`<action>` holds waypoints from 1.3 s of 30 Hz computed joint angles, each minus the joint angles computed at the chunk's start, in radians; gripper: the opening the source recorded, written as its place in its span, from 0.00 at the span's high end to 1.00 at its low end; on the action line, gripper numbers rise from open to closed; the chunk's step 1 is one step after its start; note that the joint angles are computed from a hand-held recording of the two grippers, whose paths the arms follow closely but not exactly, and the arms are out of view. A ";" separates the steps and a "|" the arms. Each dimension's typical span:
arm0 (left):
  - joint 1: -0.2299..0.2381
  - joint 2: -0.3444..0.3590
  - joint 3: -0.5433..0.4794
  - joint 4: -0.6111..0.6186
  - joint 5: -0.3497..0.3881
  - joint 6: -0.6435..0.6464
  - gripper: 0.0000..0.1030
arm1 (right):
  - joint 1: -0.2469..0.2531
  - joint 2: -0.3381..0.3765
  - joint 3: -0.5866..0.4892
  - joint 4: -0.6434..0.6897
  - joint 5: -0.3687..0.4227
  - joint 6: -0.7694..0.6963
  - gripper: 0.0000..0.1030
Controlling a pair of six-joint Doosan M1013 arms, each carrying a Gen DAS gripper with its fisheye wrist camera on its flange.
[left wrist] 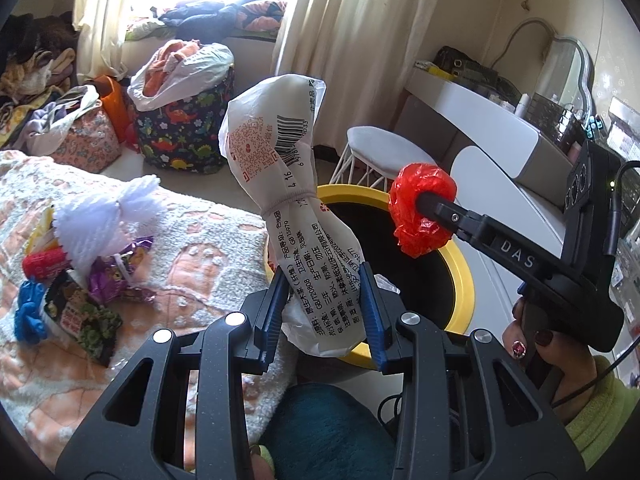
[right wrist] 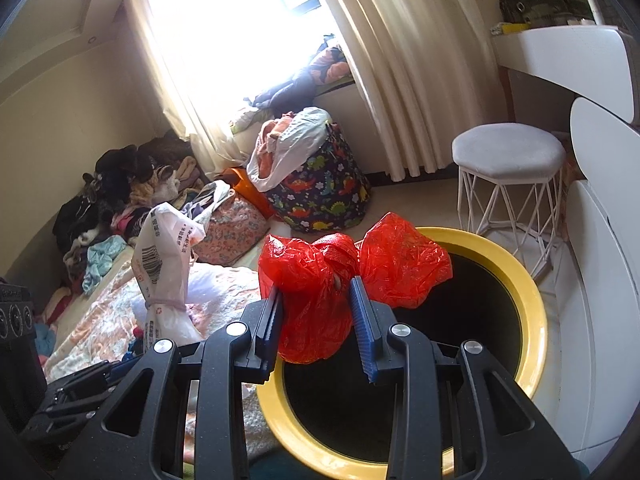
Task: Collect trash
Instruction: 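Carry the paper bag and red bag over the yellow bin with both tools, then open both tools to drop the paper bag and red bag into the bin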
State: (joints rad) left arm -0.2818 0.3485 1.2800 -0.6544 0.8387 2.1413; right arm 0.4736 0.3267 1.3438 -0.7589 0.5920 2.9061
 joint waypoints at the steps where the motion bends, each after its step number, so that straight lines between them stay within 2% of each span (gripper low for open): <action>1: -0.002 0.005 -0.005 0.002 0.008 0.000 0.72 | -0.002 -0.001 0.001 0.007 0.003 0.001 0.70; 9: -0.032 0.045 -0.049 0.052 0.061 -0.029 0.72 | -0.025 -0.007 0.019 0.059 0.007 0.014 0.70; 18: -0.046 0.077 -0.078 0.085 0.085 -0.056 0.70 | -0.044 -0.013 0.044 0.091 -0.001 0.047 0.68; 19: -0.046 0.078 -0.078 0.088 0.079 -0.058 0.68 | -0.046 -0.014 0.047 0.093 -0.004 0.053 0.65; 21: -0.043 0.075 -0.071 0.086 0.061 -0.058 0.56 | -0.051 -0.014 0.052 0.101 -0.007 0.060 0.56; 22: -0.041 0.073 -0.068 0.090 0.055 -0.065 0.45 | -0.051 -0.013 0.051 0.099 -0.002 0.069 0.50; 23: -0.039 0.071 -0.064 0.092 0.046 -0.074 0.34 | -0.049 -0.012 0.049 0.096 0.006 0.075 0.49; 28: -0.023 0.048 -0.036 0.080 -0.020 -0.089 0.11 | -0.041 -0.001 0.035 0.094 0.034 0.072 0.42; 39: 0.014 0.004 0.010 0.064 -0.159 -0.094 0.11 | -0.010 0.022 -0.012 0.102 0.023 -0.038 0.36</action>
State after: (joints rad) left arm -0.2679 0.3521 1.2898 -0.5909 0.6800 2.0478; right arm 0.4634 0.3486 1.3317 -0.6569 0.6150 2.8679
